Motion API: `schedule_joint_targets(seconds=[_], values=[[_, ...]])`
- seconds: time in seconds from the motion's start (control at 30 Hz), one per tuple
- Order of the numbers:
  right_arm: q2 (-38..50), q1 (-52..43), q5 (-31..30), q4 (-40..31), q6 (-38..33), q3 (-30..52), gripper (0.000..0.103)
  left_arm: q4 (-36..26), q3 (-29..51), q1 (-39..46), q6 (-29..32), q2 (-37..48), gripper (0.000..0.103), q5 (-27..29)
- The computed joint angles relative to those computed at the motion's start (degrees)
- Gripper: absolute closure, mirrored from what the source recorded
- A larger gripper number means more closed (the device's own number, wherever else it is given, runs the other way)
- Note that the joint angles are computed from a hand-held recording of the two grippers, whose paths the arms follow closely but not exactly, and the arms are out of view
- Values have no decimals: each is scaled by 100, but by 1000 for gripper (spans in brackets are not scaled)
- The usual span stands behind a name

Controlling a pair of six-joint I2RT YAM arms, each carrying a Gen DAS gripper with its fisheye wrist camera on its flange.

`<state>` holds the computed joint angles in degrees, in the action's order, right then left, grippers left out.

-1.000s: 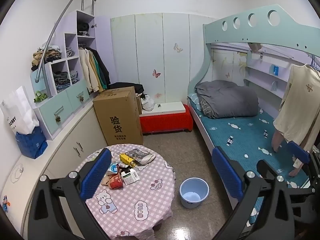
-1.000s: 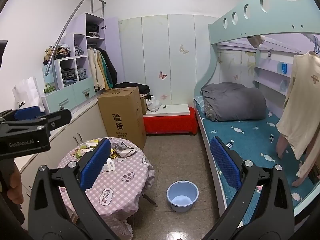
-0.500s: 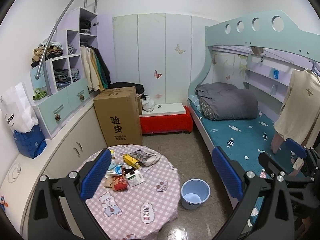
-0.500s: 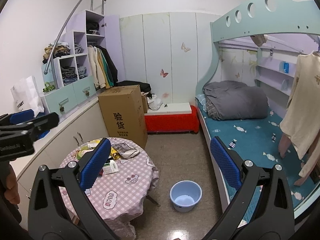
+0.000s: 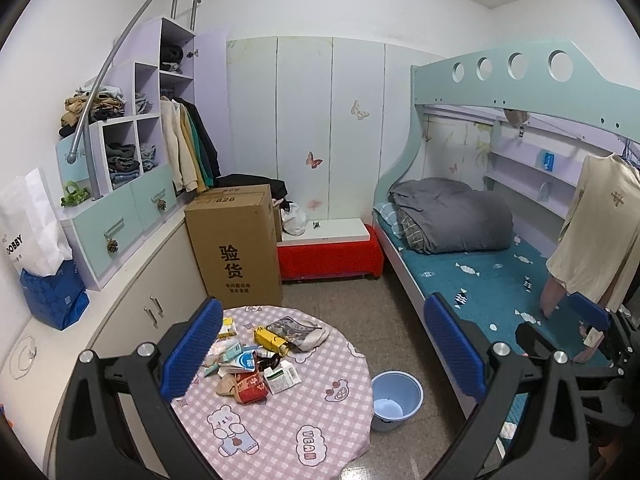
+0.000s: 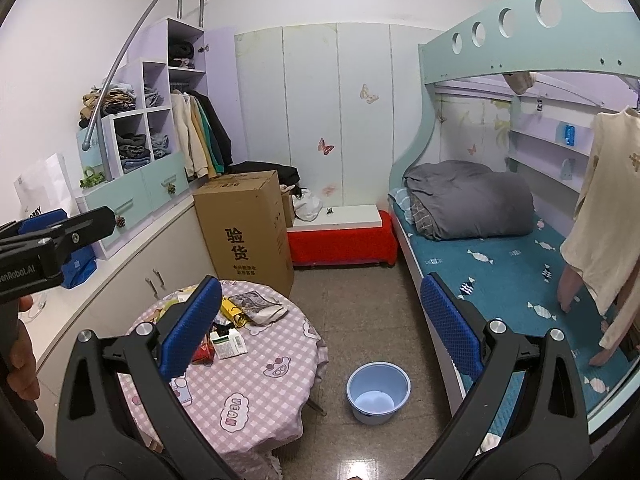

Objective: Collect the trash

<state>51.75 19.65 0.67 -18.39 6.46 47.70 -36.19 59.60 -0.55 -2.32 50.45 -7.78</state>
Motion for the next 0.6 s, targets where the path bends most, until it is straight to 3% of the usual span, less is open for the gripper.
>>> schedule_joint_targets(seconds=[0.6], values=[[232, 1464, 1602, 370, 668, -17, 6, 250, -54, 2012, 943, 246, 4, 1967]])
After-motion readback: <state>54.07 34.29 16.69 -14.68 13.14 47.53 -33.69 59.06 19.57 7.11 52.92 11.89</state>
